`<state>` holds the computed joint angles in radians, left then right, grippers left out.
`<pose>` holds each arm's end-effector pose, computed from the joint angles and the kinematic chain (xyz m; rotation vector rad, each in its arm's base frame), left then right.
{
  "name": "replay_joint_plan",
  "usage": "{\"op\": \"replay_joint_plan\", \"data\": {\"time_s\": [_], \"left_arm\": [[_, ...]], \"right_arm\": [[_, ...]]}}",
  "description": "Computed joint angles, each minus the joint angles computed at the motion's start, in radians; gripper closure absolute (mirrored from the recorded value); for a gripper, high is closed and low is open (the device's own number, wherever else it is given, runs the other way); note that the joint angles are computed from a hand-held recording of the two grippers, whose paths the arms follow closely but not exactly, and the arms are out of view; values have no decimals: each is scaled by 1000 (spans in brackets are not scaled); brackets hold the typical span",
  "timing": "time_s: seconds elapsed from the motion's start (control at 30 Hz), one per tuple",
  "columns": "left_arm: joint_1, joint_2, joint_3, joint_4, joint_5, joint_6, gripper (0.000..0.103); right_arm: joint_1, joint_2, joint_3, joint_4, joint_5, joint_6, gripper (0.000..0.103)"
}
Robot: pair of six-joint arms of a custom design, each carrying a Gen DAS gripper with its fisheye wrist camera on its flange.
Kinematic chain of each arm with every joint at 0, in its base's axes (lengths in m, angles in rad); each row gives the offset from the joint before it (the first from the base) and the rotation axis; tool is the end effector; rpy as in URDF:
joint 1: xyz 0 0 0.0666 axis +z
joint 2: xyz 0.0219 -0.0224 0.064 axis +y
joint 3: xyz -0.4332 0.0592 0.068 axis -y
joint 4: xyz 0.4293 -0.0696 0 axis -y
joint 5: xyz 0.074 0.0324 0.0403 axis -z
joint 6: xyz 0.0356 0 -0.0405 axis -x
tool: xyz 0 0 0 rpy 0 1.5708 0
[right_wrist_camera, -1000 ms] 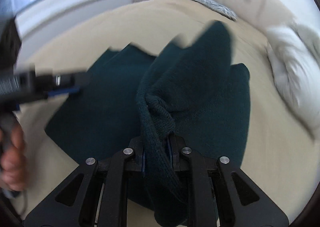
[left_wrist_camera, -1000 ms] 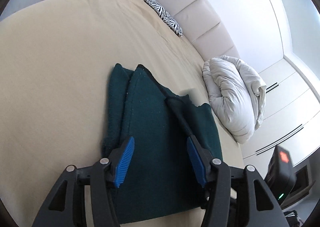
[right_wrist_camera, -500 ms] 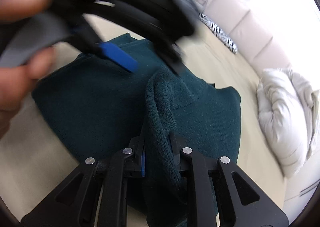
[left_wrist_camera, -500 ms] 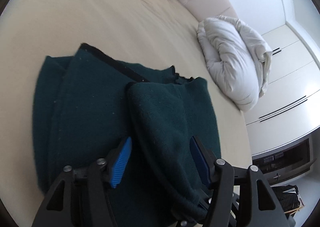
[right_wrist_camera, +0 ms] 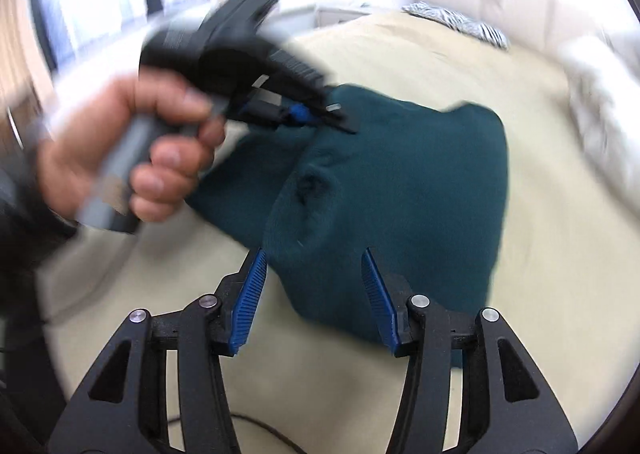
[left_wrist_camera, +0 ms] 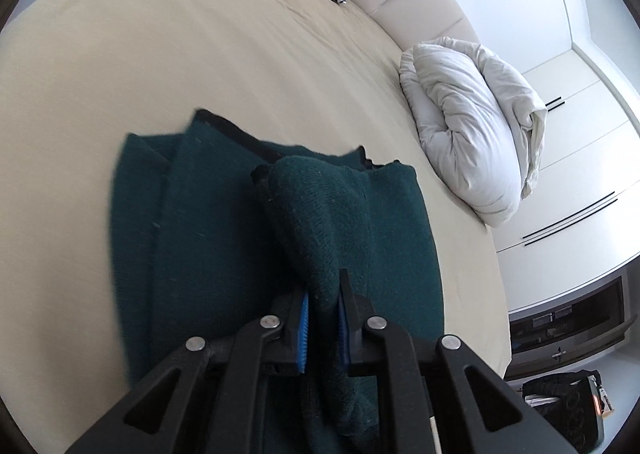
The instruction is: Fold small clothes
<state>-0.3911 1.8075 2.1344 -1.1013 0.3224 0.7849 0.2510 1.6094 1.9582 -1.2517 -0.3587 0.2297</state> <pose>0.6178 -0.2674 0.5981 -0.3207 2.4799 -0.9197 0.5553 0.1549 0.6232 -0.7306 2.3357 0.4518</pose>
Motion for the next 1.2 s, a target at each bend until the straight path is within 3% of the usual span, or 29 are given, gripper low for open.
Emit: {"op": "replay_joint_plan", "data": {"time_s": [0.1,0.17,0.4,0.53,0.67,0.73,0.83,0.97,1.03,1.13,1.2], "left_arm": [[23,-21,-17,-10,10,-19,90],[39,-28,-15,-31,9,-36,90],[99,-53,-53,-60,6,-71,90],[97,-39,-79,-74,-7,-71,88],[100,-71,-149,0,-5,-27,82],[91,-89,-152,-6,-65,-18,81],[46,-121,-124,-36,-251,-78,81],[-42,-138,-95,-42,-395,-215,81],[-82,-130,-91,-57,-442,-269,81],[-99,-114,-119,-85,-423,-293,81],[-99,-141,-188,-49,-427,-296,84]], "right_arm": [[-20,21,26,10,52,-37,55],[-17,37,36,21,44,-44,55],[39,131,88,45,5,-13,55],[69,193,143,25,32,30,55],[71,208,125,19,52,29,55],[60,196,105,30,35,38,55],[33,188,103,14,-5,32,55],[-16,168,85,67,-70,-67,55],[-45,174,86,78,-85,-116,55],[-90,185,86,71,-132,-168,58],[-115,187,72,76,-157,-171,58]]}}
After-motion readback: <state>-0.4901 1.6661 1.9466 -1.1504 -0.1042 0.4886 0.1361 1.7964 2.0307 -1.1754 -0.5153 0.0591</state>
